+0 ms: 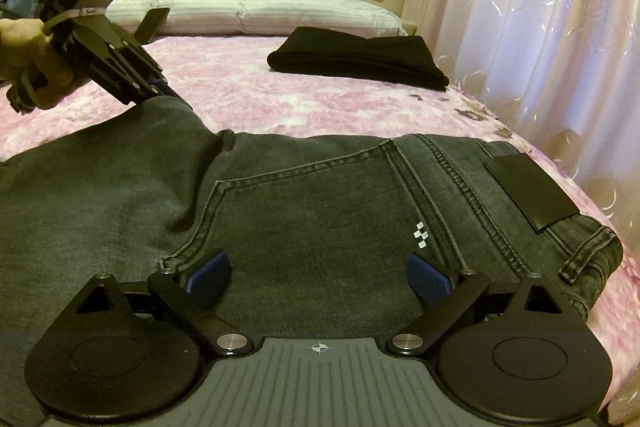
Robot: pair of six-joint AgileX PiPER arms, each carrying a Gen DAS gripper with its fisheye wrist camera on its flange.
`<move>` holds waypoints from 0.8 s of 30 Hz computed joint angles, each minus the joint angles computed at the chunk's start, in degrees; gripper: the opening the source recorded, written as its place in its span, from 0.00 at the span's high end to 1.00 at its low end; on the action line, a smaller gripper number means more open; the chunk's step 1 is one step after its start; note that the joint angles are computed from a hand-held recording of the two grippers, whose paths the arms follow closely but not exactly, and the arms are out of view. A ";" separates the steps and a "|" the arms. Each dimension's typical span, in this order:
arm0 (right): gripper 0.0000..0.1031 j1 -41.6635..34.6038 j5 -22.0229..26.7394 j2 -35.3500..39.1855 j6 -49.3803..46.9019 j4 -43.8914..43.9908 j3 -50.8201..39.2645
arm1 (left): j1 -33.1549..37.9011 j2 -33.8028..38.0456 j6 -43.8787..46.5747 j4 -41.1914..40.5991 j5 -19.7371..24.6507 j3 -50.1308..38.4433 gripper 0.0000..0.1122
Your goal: Fold clothes
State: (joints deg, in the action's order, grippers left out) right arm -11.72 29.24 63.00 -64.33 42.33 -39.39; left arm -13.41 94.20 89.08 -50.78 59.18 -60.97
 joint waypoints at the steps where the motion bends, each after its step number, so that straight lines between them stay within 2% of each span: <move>1: 0.08 -0.28 0.30 -0.27 0.01 -0.16 0.05 | -0.08 -1.05 -1.40 0.85 -3.26 0.84 0.92; 3: 0.08 -1.81 1.51 -1.03 -0.78 0.39 0.29 | 1.68 -2.63 -3.83 1.72 -6.17 1.47 0.95; 4: 0.08 -2.60 2.01 -1.36 -1.26 0.79 0.46 | 3.19 -3.36 -4.57 1.00 -5.63 1.45 0.94; 7: 0.08 -4.40 2.71 -2.25 -1.84 2.06 1.22 | 7.60 -7.26 -3.41 -4.67 1.03 2.76 0.94; 10: 0.08 -4.01 2.05 -2.95 -0.90 1.68 1.79 | 6.13 -9.02 -3.67 -7.70 7.86 4.28 0.94; 13: 0.08 -4.38 3.51 -3.25 3.38 -2.23 -0.02 | -1.45 -10.72 -4.67 -3.93 4.08 7.43 0.88; 15: 0.08 -5.38 4.41 -3.35 5.33 -4.60 -1.50 | -6.83 -10.95 -7.86 3.95 -3.35 10.16 0.88; 16: 0.08 -6.53 4.60 -3.07 5.92 -5.45 -2.47 | -6.95 -10.73 -8.03 6.18 -5.45 11.55 0.88; 19: 0.08 -10.35 7.05 -0.43 3.69 -1.83 -6.56 | -1.92 -9.29 -9.90 4.40 -2.39 11.33 0.87; 24: 0.08 -9.42 12.17 10.00 2.08 3.84 -14.76 | -3.48 -13.07 -11.84 5.35 -6.11 14.38 0.87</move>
